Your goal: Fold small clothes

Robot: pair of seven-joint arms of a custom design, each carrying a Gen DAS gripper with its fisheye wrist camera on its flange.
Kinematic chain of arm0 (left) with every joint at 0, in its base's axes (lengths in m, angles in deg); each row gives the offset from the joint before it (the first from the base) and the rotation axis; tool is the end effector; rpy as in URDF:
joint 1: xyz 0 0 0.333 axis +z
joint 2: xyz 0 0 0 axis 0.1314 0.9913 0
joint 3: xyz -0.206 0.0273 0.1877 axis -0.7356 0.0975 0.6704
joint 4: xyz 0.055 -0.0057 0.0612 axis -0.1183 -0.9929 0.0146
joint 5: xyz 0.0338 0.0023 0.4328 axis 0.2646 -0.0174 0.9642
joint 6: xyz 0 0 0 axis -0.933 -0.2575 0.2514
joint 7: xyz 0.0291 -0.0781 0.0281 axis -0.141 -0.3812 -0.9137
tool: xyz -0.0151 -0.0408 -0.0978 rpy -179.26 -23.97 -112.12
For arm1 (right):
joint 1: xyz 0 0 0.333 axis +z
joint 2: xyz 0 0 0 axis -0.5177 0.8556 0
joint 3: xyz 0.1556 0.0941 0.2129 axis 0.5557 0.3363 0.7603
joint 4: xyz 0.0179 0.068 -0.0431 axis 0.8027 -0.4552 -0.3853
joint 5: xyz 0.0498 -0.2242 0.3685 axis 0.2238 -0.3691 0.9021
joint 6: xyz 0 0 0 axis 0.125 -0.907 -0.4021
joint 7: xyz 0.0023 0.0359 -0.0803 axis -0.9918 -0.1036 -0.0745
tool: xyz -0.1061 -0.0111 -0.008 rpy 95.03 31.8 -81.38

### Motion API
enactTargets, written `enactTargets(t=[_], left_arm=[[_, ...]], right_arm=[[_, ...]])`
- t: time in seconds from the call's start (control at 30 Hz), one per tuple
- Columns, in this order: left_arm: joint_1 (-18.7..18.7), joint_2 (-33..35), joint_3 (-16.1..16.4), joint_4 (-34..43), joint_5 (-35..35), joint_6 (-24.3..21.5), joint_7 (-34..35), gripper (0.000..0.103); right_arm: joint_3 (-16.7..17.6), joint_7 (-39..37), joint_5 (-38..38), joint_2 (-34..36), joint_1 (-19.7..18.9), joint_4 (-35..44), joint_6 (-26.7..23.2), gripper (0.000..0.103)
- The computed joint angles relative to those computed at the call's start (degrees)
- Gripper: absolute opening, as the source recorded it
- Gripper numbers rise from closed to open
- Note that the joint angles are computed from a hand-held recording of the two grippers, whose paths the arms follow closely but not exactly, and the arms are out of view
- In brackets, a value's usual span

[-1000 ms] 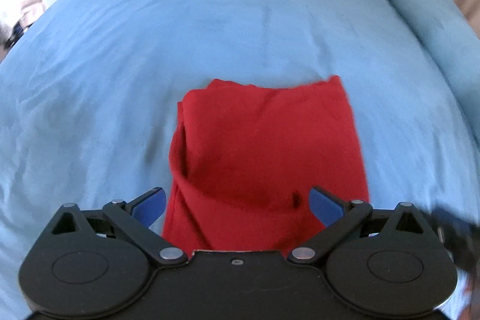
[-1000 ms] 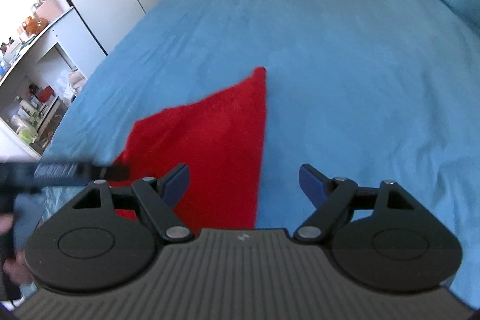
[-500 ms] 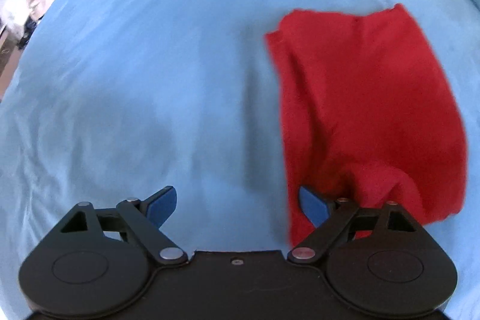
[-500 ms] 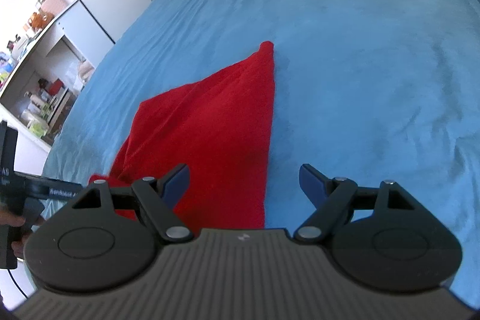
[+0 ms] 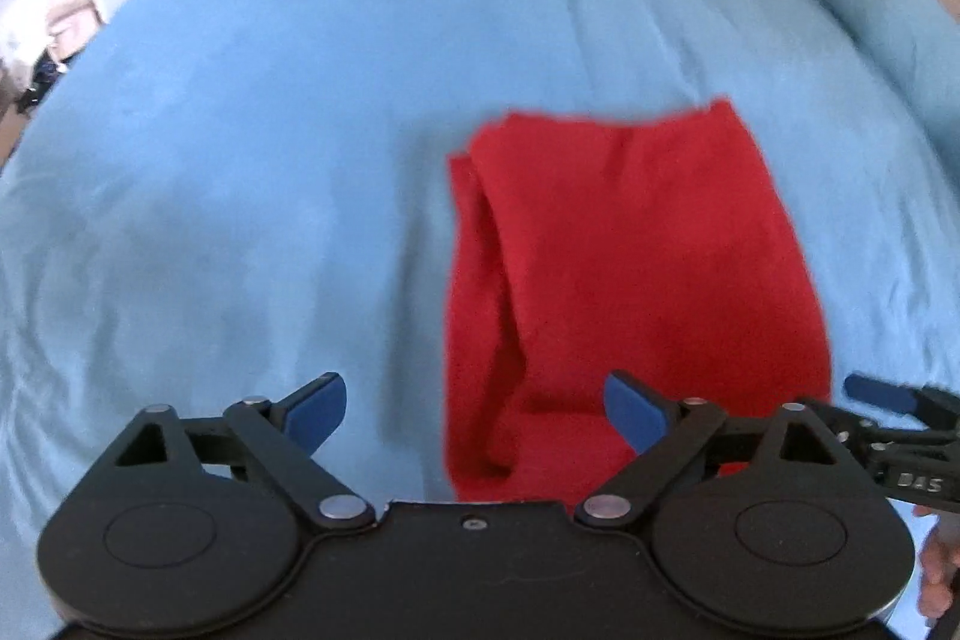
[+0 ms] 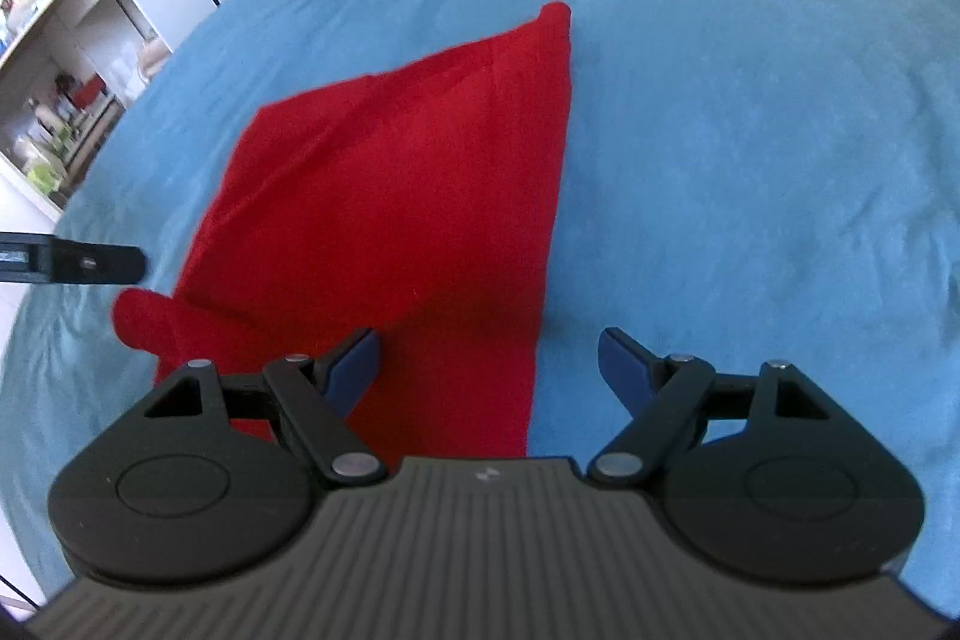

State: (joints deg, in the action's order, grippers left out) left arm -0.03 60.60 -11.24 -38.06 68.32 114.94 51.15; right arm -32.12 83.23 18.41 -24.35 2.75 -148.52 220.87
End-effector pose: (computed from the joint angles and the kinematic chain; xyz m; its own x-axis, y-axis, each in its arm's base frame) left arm 0.6591 -0.2033 0.4328 -0.3153 -0.9485 0.0307 -0.8612 0.2724 -0.4290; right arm 0.5478 0.4339 0.3966 -0.2132 -0.9435 -0.2536 -0.8053 0.3167 -0.5011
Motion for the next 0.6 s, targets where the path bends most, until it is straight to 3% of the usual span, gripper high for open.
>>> enactTargets(t=[0.1, 0.3, 0.43, 0.6], left_arm=[[-0.57, 1.72, 0.56, 0.39, 2.41, -1.74, -1.51, 0.095], [0.72, -3.90, 0.70, -8.65, 2.22, -1.72, 1.06, 0.096], [1.03, -3.76, 1.14, -10.53, 3.73, -1.39, 0.60, 0.097], [0.99, -6.71, 0.74, -12.66, 3.95, 0.75, 1.37, 0.096]], right_arm=[[0.22, -0.88, 0.06, 0.00, 0.09, -0.39, -0.38, 0.096], [1.01, -3.65, 1.02, -2.47, -0.41, -5.44, 0.80, 0.098], [1.10, -3.09, -0.50, -3.80, -0.64, -7.88, 2.77, 0.098], [2.33, -9.95, 3.51, -4.80, -1.92, -7.12, 1.51, 0.098]])
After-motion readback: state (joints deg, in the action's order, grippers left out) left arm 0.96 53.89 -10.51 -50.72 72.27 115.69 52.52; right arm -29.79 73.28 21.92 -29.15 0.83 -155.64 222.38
